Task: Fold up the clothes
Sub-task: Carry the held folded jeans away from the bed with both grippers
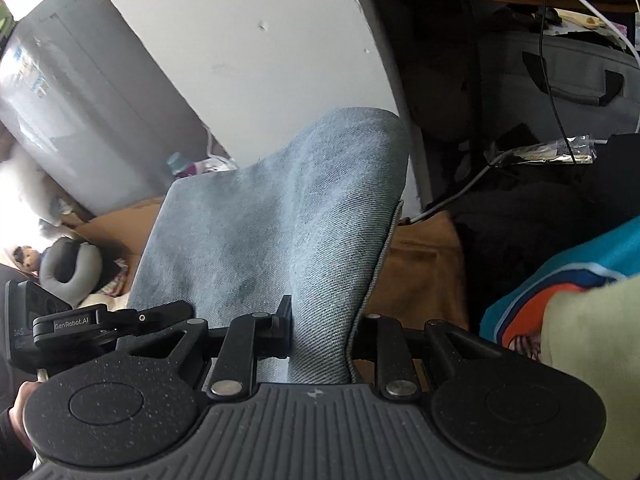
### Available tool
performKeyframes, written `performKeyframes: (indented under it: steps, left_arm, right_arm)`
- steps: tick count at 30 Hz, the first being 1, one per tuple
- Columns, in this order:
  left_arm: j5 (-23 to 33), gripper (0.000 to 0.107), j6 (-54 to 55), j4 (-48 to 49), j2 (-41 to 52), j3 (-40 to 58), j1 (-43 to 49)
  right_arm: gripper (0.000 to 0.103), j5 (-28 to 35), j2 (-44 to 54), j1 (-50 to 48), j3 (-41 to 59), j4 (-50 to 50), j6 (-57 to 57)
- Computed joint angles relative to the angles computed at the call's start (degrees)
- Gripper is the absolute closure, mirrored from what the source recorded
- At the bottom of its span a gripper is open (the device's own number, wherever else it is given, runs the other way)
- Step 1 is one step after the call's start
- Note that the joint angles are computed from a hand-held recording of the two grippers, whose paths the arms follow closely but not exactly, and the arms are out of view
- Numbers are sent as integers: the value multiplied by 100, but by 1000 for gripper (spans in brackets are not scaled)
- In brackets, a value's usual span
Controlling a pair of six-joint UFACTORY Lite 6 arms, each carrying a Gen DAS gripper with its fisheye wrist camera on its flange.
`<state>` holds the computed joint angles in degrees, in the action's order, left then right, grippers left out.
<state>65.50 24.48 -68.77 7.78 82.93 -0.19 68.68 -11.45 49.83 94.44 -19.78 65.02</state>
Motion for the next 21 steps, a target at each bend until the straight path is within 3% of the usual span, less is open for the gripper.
performKeyframes:
  steps: [9,21]
  left_arm:
    - [-632,67,891,-664,450,-665,-320]
    - [-1065,67,1359,-739,711,-912,-428]
  right_arm:
    - [81,-958,-373,-778,-1427,168,-469]
    - [81,-2147,-747,-1194,-2897,243,-347]
